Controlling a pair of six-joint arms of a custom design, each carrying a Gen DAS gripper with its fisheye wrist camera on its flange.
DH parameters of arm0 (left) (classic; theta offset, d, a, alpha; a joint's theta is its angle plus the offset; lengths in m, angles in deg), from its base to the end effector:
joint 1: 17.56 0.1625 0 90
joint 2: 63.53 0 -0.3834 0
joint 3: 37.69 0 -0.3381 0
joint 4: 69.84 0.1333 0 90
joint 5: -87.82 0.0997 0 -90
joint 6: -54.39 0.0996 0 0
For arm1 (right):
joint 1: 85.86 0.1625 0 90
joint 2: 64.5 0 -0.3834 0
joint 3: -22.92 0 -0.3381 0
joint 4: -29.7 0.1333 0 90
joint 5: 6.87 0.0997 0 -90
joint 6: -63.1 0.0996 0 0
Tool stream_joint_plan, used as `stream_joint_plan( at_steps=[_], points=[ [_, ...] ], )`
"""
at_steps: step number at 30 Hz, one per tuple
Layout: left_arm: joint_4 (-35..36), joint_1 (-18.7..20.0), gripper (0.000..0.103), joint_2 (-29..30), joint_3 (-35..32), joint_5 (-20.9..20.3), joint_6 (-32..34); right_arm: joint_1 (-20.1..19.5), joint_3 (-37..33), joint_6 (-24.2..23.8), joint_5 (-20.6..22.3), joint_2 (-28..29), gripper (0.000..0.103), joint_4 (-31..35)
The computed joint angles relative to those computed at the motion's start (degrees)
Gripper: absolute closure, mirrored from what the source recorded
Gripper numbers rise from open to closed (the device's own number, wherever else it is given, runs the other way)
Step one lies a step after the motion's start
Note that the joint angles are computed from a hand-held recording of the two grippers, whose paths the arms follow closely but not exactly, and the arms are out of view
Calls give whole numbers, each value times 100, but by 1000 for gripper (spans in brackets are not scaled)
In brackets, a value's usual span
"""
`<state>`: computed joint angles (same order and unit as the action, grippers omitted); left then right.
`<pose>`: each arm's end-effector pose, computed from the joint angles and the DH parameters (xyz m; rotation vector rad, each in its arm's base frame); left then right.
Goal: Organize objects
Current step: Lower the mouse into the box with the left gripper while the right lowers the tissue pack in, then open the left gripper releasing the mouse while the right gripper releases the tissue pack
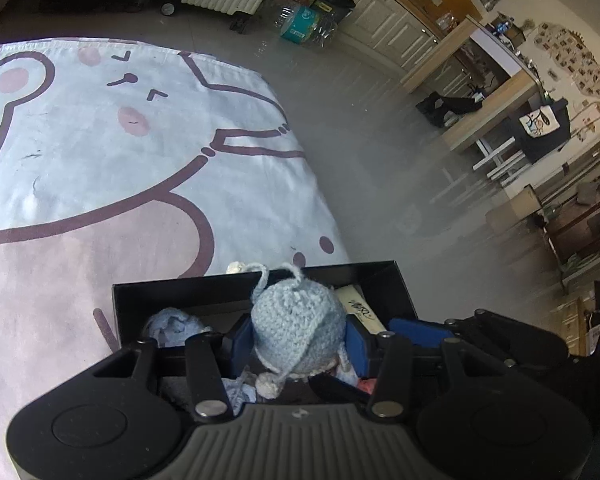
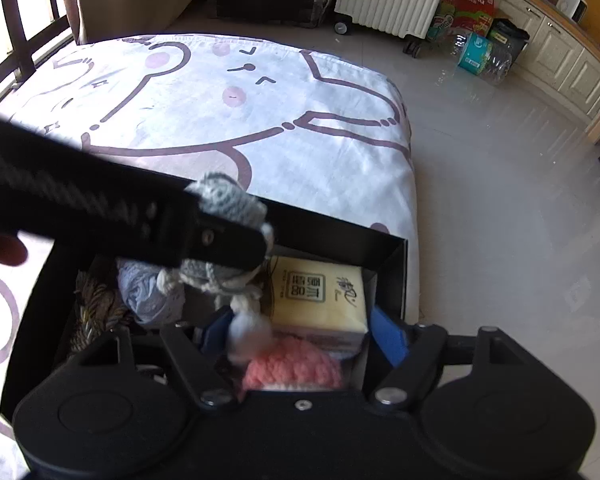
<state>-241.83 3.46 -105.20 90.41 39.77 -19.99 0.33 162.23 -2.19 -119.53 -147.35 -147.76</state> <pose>-0.3027 -0.3305 -0.0016 -0.0866 2.6843 -0.9446 0.0703 -0.3728 0.2337 1.1596 -2.2219 0.2872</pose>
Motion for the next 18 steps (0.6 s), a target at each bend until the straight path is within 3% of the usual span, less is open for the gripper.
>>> stream_joint_plan(
  at_steps=[4, 9, 11, 15, 17, 18],
  points=[
    [158, 1, 52, -21, -36, -83, 2, -48, -100, 323, 126, -360, 28, 670],
    [-314, -11, 30, -98, 56, -240, 13, -173, -202, 659, 448, -899, 28, 1472],
    [-60, -64, 24, -205, 35, -139, -159, -247, -280, 804, 613, -1059, 28, 1723],
    [121, -113, 32, -422, 175, -5, -517, -332, -386, 1286, 927, -1196, 30, 1827],
    [292, -116, 44, -540, 241, 43, -752, -379, -465, 1609, 1098, -1181, 42, 1906],
    [376, -122, 47, -595, 275, 69, -844, -376, -515, 1795, 1144, -1134, 54, 1957]
  ],
)
